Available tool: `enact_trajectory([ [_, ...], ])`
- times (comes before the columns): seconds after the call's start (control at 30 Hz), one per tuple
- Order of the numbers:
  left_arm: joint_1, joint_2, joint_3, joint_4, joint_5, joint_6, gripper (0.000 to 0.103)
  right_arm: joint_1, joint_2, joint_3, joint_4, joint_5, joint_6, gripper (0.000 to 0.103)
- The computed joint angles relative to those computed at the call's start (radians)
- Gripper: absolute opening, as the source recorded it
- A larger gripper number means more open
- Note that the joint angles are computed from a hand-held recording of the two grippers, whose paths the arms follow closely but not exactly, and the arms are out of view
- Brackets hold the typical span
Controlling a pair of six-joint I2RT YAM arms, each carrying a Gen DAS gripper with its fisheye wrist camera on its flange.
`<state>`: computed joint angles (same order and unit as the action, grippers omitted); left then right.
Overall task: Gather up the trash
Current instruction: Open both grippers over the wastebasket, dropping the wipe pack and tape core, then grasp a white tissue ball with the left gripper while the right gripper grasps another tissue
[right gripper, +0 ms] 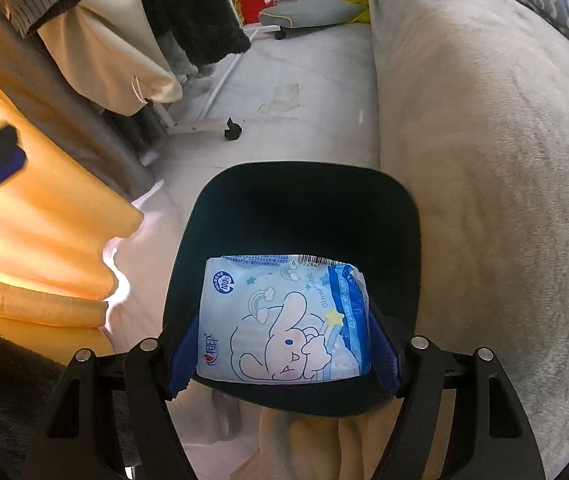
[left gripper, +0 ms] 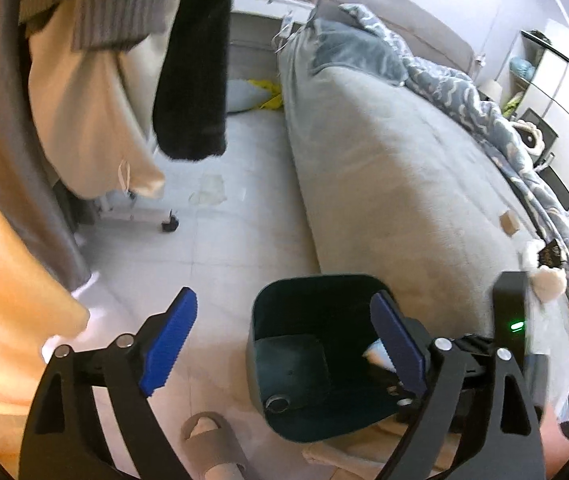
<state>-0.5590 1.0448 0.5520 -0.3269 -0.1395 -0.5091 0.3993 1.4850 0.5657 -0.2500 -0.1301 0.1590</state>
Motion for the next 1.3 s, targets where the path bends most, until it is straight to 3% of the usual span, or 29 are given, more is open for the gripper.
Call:
enact_trajectory([
  [0.13, -0.085, -0.031, 0.043, -0.016, -0.089, 0.033, 0.095, 0.008, -0.027, -0.006, 0.006, -0.017, -0.005, 0.091],
  [0.23, -0.147, -0.05, 0.07, -0.022, -0.166, 0.035, 0.096, 0.008, -0.087, -0.013, -0.013, -0.014, -0.023, 0.094],
  [0.53, -0.303, -0.032, 0.155, 0.022, -0.285, 0.006, 0.098, -0.096, -0.392, -0.039, -0.179, -0.041, -0.117, 0.098],
  [0.77, -0.407, 0.091, 0.248, 0.077, -0.319, -0.011, 0.098, -0.361, -0.575, 0.002, -0.332, -0.147, -0.291, 0.099],
  [1.0, -0.462, 0.238, 0.339, 0.131, -0.313, -0.019, 0.098, -0.73, -0.584, 0.1, -0.457, -0.319, -0.542, 0.099],
  [1.3, -0.522, 0.482, 0.476, 0.2, -0.248, -0.048, 0.098, -1.129, -0.364, 0.308, -0.533, -0.474, -0.815, 0.099],
])
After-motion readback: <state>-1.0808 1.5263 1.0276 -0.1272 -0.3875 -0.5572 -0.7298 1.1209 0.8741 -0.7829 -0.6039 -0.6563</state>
